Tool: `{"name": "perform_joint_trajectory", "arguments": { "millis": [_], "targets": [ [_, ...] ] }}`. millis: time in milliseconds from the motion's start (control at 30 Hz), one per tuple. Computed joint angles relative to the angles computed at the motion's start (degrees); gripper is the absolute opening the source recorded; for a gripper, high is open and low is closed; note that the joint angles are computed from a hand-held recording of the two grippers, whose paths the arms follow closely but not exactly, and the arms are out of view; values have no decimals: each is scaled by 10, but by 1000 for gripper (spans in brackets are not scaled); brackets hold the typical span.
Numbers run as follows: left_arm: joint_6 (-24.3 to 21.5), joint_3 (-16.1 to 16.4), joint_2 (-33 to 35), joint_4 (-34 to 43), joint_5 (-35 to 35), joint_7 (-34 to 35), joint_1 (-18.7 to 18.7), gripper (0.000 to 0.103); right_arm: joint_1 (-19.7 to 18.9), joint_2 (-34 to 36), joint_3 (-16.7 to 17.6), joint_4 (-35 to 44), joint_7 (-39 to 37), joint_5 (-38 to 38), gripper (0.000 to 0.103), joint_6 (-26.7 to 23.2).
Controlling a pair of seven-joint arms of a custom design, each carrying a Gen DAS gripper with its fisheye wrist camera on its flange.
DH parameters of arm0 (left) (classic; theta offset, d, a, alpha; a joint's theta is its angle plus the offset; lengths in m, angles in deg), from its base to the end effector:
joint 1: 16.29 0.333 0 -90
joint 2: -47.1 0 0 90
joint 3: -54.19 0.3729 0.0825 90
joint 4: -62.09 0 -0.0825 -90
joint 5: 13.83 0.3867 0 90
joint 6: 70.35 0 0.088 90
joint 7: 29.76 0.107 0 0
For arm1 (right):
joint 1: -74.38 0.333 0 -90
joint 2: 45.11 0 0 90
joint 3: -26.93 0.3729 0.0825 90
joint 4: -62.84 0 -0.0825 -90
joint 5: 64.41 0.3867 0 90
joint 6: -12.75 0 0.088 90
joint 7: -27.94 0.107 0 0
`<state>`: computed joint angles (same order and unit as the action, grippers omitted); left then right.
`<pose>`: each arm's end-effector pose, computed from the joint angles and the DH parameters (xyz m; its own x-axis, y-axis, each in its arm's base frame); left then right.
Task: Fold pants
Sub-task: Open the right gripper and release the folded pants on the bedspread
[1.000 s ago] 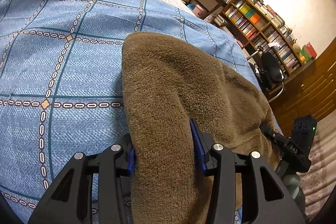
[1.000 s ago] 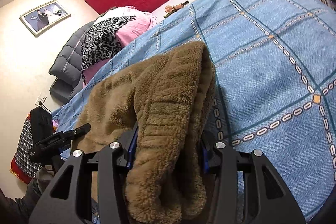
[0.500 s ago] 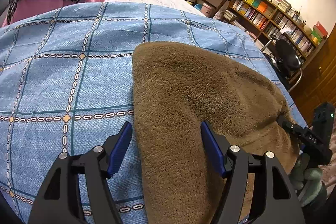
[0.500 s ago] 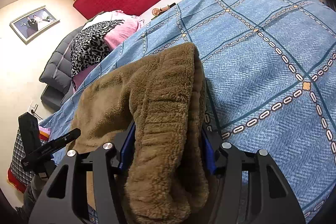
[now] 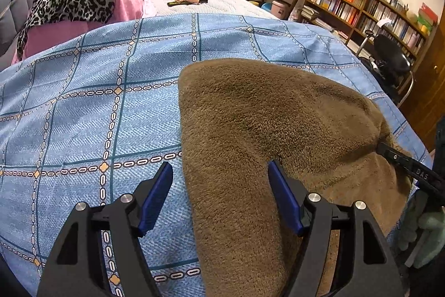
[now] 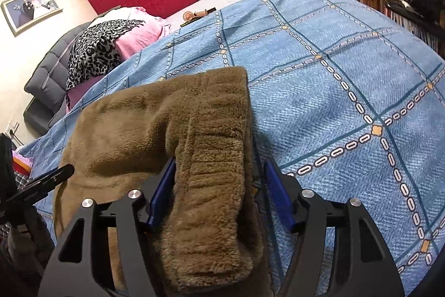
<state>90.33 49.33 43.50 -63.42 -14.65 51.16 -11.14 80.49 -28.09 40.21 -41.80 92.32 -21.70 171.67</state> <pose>0.5664 0.0025 0.5475 0.1357 -0.9851 0.1055 -0.7679 -0.1719 -0.6171 0.6643 0.1837 0.4937 0.2651 -0.8716 -0.4123 -0.8045 0.0358 -0.5929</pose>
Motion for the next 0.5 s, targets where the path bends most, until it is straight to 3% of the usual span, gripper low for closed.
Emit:
{"name": "perform_joint_trajectory", "arguments": {
  "millis": [267,500],
  "targets": [
    [-10,-7,-1,5,69,-52,4,71,-11,7,5,4,-16,25,70,-10],
    [-36,-15,-19,1,139,-109,10,71,6,-12,-12,-14,20,-14,70,0]
  ]
}}
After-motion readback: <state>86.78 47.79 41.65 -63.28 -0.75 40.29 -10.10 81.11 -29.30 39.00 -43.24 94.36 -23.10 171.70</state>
